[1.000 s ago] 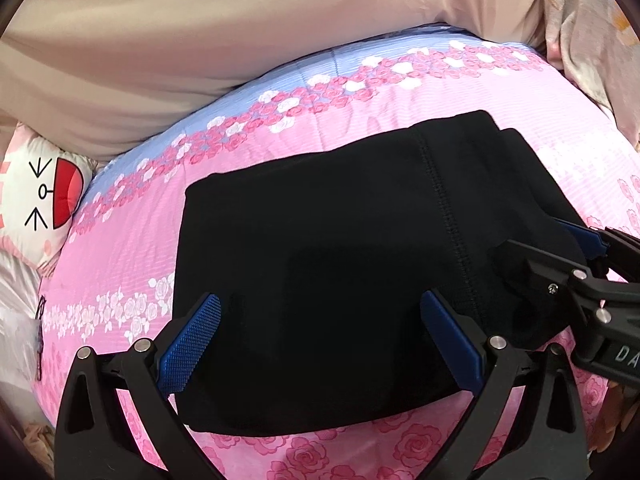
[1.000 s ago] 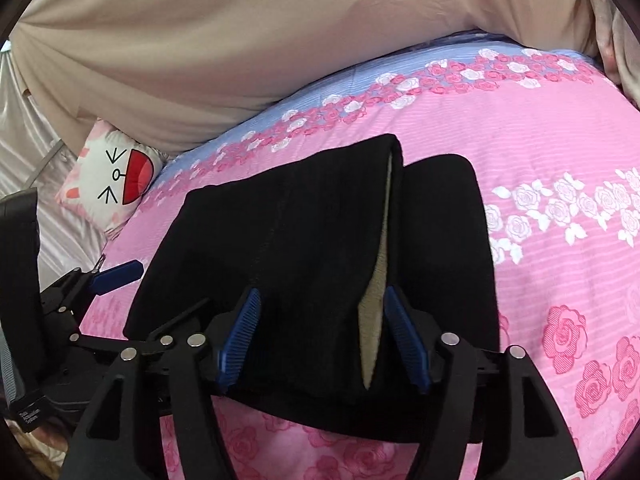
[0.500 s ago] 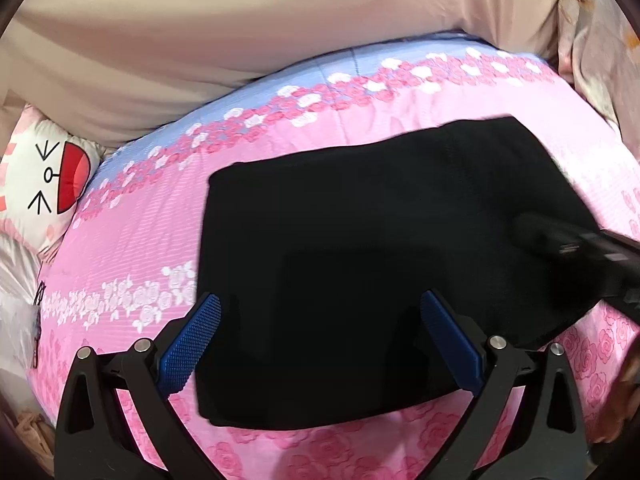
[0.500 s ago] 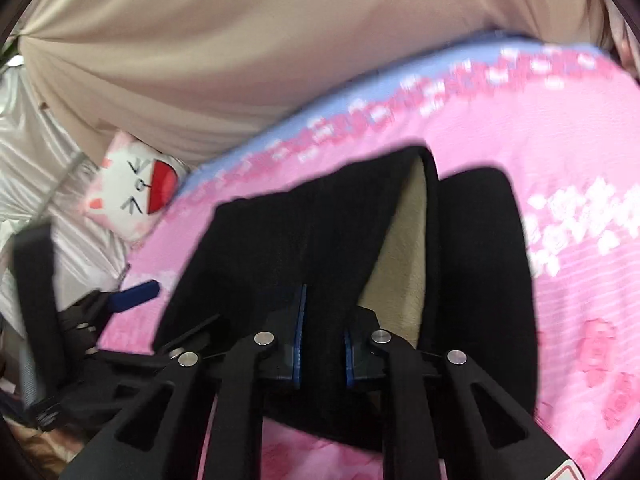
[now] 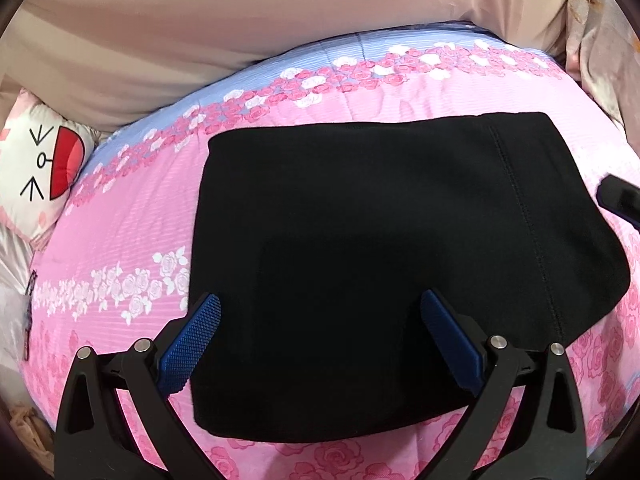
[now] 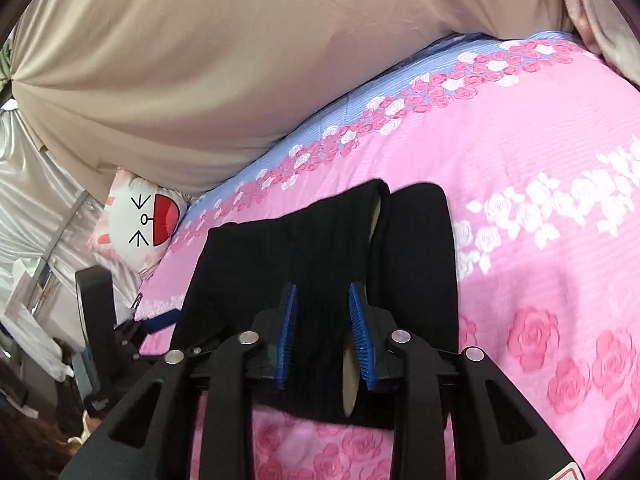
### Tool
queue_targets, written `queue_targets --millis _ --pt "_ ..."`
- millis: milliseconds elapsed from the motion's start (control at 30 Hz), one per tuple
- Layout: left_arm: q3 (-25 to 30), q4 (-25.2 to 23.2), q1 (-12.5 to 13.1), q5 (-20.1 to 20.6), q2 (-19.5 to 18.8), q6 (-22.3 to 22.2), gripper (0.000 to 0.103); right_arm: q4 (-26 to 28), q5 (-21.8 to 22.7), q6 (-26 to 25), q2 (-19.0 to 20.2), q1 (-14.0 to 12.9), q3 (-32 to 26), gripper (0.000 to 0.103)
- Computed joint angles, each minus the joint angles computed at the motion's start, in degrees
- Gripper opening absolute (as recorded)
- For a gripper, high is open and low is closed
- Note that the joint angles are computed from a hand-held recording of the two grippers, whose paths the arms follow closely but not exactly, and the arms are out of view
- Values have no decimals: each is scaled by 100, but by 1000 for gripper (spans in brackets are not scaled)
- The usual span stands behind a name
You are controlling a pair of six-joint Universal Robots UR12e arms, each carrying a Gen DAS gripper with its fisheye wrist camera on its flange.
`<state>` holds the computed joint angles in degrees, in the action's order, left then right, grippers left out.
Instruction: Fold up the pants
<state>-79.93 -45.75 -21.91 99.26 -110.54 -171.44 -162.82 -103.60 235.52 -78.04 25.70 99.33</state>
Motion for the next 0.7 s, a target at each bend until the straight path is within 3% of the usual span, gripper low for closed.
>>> queue_targets --millis 67,133,200,267,333,400,467,500,567,633,700 --pt "20 0 -12 6 -7 2 98 242 123 -138 130 -94 -147 58" --pt "31 21 -14 -3 -5 36 98 188 316 -233 264 -157 -221 57" --pt "39 28 -15 -4 -7 55 98 519 283 -442 418 -156 -464 25" --pt "72 -3 -12 25 -27 44 98 419 126 -637 409 -108 -537 13" --pt "110 -35 -1 9 -49 33 98 252 -276 -826 344 -10 -586 12" --pt "125 -38 21 -69 -57 -4 98 484 -457 -837 322 -22 -606 12" --pt "168 -102 31 -121 -98 -20 98 1058 -235 -728 390 -143 -652 19" --pt "183 -122 25 -110 -120 2 98 1058 -101 -590 400 -181 -598 23" --pt "179 -88 14 -57 -128 52 98 931 -245 -294 301 -125 -540 26" --pt "174 -89 23 -88 -119 75 98 993 -1084 -302 253 82 -627 26" --pt "176 -105 45 -163 -121 64 98 840 -1366 -536 228 194 -726 26"
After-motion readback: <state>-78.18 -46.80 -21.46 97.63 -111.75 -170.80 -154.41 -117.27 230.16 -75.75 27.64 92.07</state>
